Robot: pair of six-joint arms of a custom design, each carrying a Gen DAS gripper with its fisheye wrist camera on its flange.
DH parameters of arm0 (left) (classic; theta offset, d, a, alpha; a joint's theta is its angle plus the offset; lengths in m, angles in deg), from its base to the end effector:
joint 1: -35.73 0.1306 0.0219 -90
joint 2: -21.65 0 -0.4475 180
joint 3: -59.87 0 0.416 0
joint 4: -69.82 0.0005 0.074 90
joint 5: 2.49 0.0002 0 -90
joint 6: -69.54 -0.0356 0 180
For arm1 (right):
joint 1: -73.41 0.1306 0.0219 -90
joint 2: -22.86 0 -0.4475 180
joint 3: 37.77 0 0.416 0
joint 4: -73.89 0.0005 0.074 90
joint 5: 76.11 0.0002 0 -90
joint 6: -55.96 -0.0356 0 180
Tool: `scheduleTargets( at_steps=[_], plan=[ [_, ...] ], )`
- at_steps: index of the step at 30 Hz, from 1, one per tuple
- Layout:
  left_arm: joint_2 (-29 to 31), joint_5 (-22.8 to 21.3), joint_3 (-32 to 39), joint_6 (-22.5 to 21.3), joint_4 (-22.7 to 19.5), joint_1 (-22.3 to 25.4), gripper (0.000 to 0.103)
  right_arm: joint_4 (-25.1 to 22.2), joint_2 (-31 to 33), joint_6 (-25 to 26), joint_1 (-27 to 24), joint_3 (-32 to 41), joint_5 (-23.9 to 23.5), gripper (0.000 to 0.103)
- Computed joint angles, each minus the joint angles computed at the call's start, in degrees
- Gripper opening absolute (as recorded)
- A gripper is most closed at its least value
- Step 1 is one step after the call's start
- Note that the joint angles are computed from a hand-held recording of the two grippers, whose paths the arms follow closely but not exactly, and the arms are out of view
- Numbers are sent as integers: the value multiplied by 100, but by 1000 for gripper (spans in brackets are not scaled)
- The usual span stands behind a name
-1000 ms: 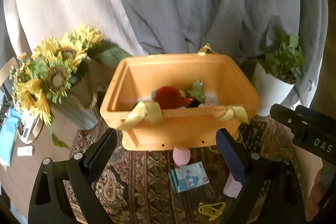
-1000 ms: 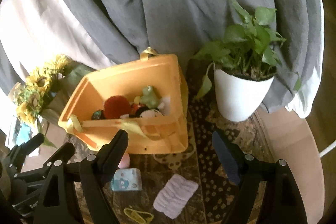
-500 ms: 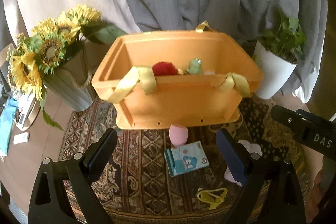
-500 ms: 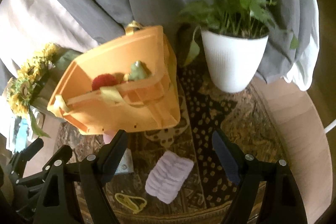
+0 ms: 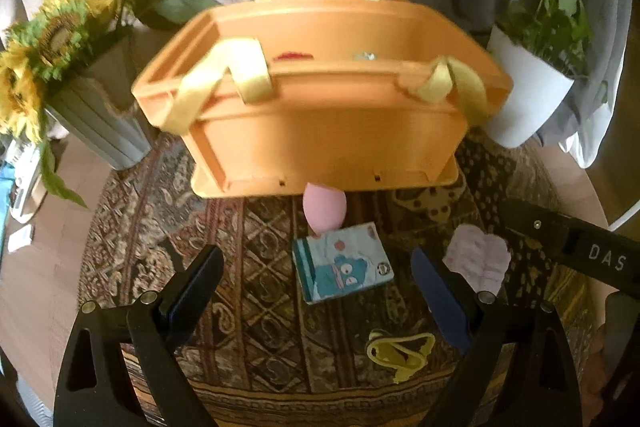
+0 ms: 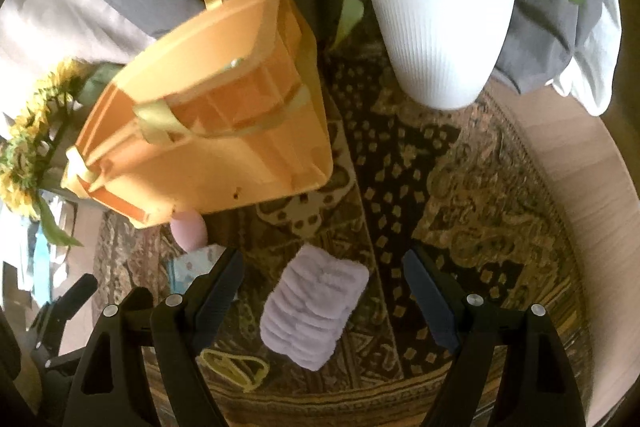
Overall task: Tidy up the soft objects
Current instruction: 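Grasp the lavender towel with the right tool while the left tool grasps the blue cartoon card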
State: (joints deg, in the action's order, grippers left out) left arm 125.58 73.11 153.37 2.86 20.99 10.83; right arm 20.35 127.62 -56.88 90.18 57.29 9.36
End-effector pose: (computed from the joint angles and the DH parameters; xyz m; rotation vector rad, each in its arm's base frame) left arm 0.5423 -0.2425 0.3963 -0.0534 2.5538 0.0077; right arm 0.5691 0.1739 0.3954 0.1181 2.7083 0.3193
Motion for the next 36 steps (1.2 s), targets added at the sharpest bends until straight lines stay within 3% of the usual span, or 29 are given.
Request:
scheduleTargets(
  at_steps=[12,30,36],
  plan=[
    [267,401,38,103,-91,15,96,-141,259,-45,36,-37,-199,83],
    [774,489,260,136,-335,41,92,-207,520,43,109,16,-123,81],
    [857,585,278,117,-300,31,79,-183,534,97,74,-15,-132,62]
  ],
)
